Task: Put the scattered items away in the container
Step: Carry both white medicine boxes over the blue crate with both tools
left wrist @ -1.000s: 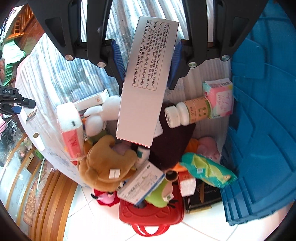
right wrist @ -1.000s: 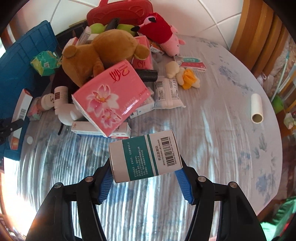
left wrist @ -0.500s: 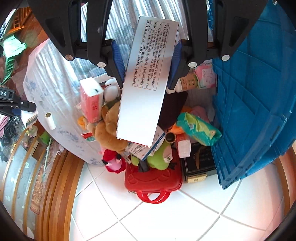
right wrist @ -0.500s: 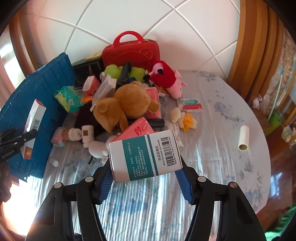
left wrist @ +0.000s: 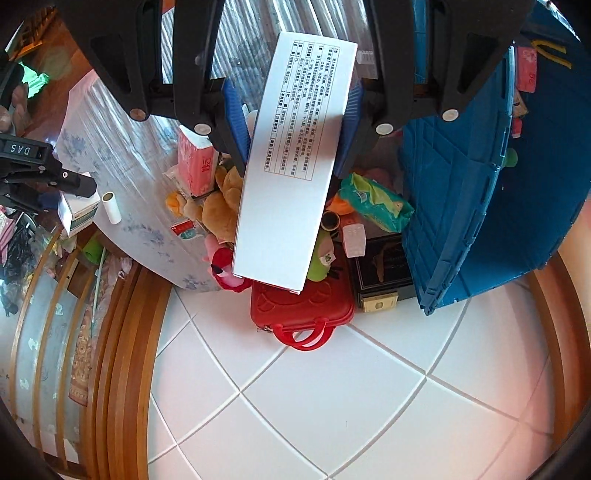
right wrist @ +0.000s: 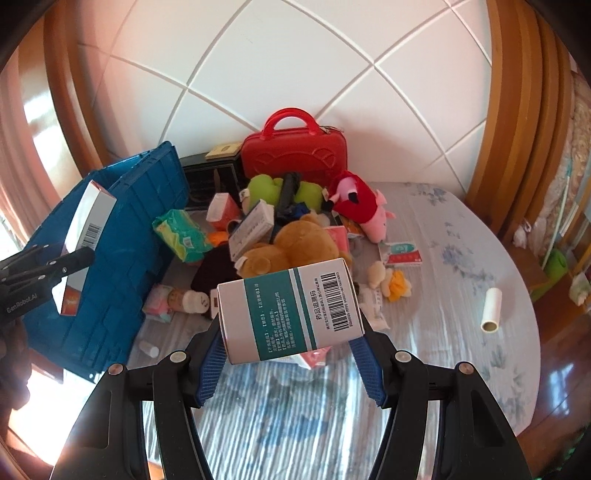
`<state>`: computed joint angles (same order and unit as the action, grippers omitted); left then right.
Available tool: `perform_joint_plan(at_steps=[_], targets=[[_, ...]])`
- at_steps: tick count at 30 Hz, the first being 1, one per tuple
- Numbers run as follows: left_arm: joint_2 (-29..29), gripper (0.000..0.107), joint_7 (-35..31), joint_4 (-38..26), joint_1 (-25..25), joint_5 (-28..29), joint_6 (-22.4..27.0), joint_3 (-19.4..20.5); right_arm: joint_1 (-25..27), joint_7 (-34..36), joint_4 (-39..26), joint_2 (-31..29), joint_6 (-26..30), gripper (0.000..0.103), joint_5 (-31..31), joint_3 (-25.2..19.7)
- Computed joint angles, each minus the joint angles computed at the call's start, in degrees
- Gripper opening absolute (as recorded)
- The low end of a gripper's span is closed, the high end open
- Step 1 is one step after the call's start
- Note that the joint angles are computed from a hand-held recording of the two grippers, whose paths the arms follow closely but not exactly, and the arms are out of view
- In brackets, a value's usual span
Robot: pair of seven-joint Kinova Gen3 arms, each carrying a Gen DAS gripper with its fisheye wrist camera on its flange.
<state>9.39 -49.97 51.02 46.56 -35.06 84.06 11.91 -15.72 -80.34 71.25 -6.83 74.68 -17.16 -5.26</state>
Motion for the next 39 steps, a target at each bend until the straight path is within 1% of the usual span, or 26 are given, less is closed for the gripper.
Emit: perform_joint_plan(at_steps=[9,15,19,24,27,31,35,39], targets=[[-1.23,0.044,-0.56,-1.05,0.25,-1.51,0.41,0.36,-1.19,-1.83,-1.58,0.0,0.23,0.062,1.37,-1.44],[-3.26,0.044,0.04,0.09,-0.71,-2.88,-0.41,1.23,-2.58,-3.33,-3.7,0.14,0.22,0.062,2.72,-2.78],[-5.18,0.044,0.56,1.37,-2.48,-3.45,-1.33,2.22,-3.99,-5.0,-5.94,0.73,0.56,0.062,4.18,-4.22],[-8.78,0.044,1.19,4.35,-6.59,-2.96,-2.94,3.77,-6.83,-7.65,-9.26,2.04,1.08,0.062,7.19,-6.83],[-11.48,0.044,1.24,6.58,-9.82,-1.94,-4.01,4.41,-9.39,-9.5,-12.12,3.56,1.62,0.062,9.64,-8.76],[-15.62,0.044,0.74,9.79,-14.3,0.1,-5.35,3.94,-13.97,-12.09,-16.3,6.0,2.3,0.062,13.66,-11.27],[-19.9,0.044,-1.06,13.09,-18.47,3.07,-7.11,1.74,-20.33,-14.78,-20.85,8.96,3.28,0.062,18.82,-13.28],[-23.26,0.044,-4.15,15.18,-21.86,6.5,-8.44,-1.49,-28.11,-17.26,-26.01,12.41,4.41,0.062,24.05,-13.86]])
